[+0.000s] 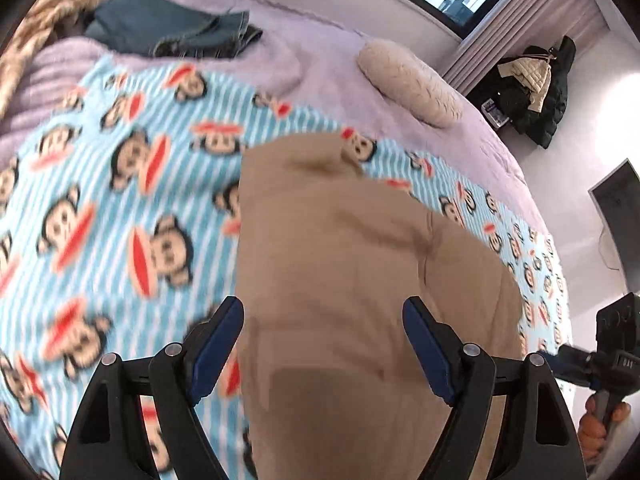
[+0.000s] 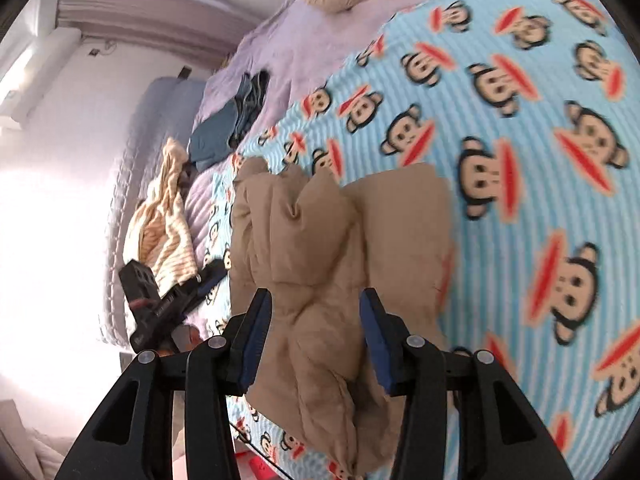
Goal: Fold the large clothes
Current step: 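Lay the folded edge down and open both tools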
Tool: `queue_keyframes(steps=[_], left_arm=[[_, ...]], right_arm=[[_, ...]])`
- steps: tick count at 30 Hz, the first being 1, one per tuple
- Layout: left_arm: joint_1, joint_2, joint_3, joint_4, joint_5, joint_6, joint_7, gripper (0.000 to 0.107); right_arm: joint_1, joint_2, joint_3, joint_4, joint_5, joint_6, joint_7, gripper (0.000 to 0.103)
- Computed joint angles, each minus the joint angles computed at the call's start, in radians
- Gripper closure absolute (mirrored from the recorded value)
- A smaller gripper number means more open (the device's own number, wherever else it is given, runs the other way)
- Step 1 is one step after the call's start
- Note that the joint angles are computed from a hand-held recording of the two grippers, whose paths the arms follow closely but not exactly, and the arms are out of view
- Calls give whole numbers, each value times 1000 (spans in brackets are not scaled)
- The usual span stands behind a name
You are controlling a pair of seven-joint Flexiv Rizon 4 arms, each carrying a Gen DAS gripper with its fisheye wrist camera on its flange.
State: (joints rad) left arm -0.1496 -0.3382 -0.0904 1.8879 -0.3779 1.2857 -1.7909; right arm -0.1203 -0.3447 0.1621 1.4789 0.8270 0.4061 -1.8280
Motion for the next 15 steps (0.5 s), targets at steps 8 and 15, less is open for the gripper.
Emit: queue_keyframes(steps=[8, 15], left_arm=[[-66, -134, 107, -201, 199, -126, -174, 24], [-134, -199, 140, -313, 326, -191, -242, 24]], right_arm=[[41, -126, 40, -59, 12, 74, 127, 100], [89, -22, 20, 141, -165, 247, 152, 101]])
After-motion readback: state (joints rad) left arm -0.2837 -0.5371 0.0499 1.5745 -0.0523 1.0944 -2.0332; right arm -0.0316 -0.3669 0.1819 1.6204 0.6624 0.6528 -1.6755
